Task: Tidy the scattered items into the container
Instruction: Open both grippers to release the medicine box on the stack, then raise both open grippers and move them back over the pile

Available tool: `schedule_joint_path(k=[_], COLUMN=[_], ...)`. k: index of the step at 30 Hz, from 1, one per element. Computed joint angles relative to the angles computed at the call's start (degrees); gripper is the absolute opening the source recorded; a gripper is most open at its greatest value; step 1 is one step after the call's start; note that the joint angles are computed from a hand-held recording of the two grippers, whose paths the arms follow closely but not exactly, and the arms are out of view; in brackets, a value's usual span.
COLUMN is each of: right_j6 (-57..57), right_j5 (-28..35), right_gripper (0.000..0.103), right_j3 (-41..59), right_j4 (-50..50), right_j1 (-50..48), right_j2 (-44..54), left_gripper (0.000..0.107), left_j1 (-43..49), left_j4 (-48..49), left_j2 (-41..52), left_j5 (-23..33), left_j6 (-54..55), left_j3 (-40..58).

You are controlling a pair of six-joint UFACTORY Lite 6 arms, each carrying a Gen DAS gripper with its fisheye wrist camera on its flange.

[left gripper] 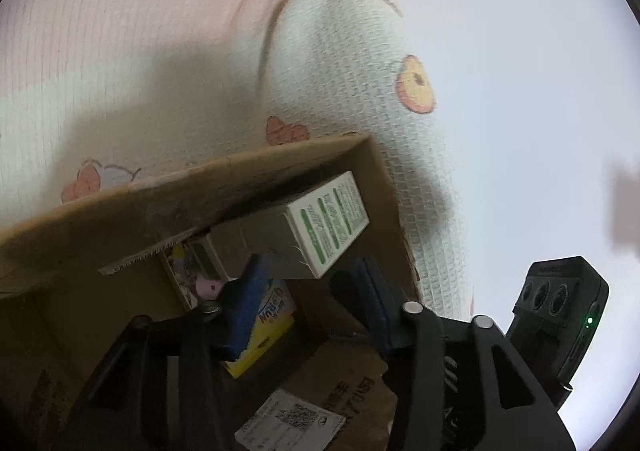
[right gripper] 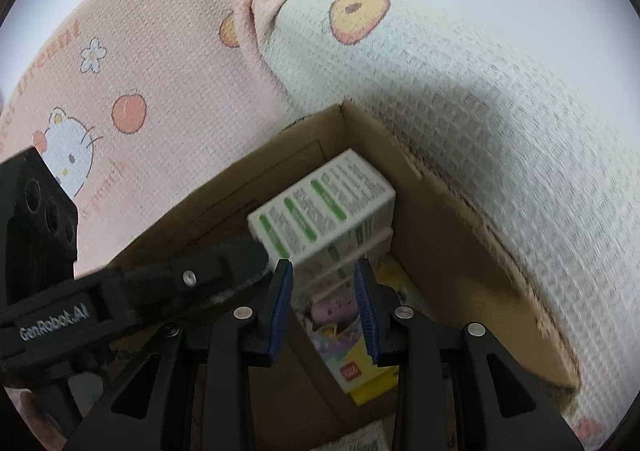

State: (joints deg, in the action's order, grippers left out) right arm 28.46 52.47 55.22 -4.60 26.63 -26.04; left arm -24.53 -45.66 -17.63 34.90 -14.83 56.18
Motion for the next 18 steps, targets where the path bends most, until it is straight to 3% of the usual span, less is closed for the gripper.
schedule_joint_path(k=[9,13,18], right_j6=[11.5,24.6,42.7], right_j5=[7.3,13.0,20.3], right_gripper=[0.039,0.048,0.056], right_j3=[0.3,1.6,2.1], right_j4=[-6.1,-16.3,-26.6], right_j1=[11.5,25.1,42.9], right_j2=[-4.6,-6.9,-7.3], left_gripper=[0.053,0.054,0.057], left_j1=[-2.9,-4.7,-12.5], left_j4=[11.9,18.5,39.9], left_j2=[-8.1,-11.7,-21.3], left_j5=[3.4,6.7,12.1], left_j6=[-14.1,-19.7,-35.1], left_j3=[-3.4,-3.2,-3.7])
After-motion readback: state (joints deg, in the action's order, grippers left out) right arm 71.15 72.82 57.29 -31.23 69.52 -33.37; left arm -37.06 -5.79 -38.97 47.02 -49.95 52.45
